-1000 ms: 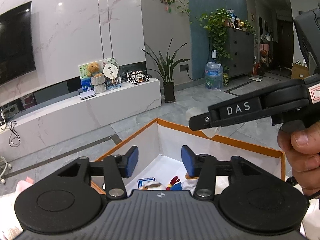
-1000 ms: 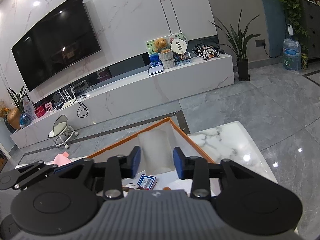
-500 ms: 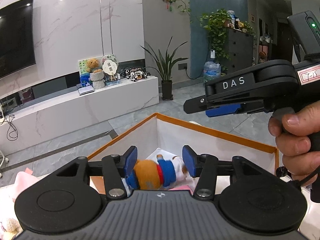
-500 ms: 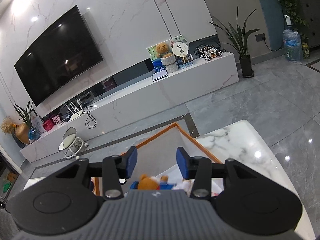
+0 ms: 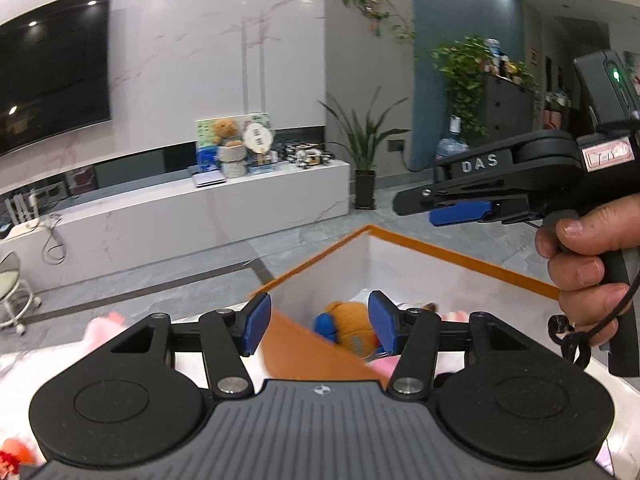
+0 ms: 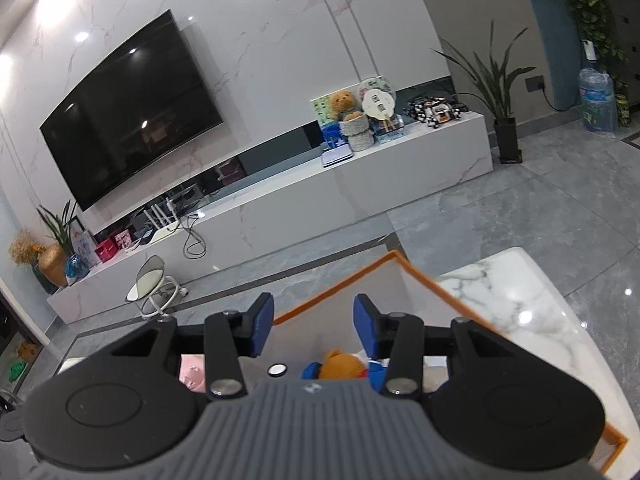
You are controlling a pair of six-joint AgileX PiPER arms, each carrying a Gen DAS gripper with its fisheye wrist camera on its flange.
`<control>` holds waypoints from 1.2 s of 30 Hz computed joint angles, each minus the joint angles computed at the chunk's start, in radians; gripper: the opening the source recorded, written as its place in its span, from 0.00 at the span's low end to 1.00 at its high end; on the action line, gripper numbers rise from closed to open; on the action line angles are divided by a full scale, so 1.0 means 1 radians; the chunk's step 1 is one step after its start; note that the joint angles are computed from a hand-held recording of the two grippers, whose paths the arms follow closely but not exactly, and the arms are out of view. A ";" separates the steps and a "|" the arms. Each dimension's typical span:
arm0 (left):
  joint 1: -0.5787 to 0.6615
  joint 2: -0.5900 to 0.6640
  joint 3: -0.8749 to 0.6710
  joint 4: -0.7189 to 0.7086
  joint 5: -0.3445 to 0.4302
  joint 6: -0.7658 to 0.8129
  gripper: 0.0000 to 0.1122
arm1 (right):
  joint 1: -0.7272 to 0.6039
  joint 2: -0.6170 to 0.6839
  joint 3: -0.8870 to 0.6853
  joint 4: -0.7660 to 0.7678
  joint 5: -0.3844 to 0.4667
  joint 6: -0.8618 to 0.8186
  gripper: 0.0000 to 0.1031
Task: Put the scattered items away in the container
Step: 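Open the right tool to drop the block while the left tool releases the panda into the box, then move both open tools back over the cluttered table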
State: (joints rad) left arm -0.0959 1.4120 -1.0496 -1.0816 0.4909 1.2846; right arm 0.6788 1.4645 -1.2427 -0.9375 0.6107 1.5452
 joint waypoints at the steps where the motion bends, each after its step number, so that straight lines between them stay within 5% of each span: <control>1: 0.026 -0.007 0.002 -0.004 0.015 0.007 0.57 | 0.008 0.012 -0.012 -0.003 0.002 0.001 0.46; 14: 0.448 -0.037 0.034 -0.055 0.191 0.173 0.65 | 0.114 0.186 -0.188 -0.018 0.000 -0.048 0.47; 25: 0.745 0.079 -0.071 -0.036 0.280 0.156 0.75 | 0.189 0.374 -0.394 0.108 0.009 -0.274 0.52; 36: 0.802 0.183 -0.114 -0.023 0.326 0.109 0.78 | 0.246 0.521 -0.541 0.257 0.028 -0.521 0.57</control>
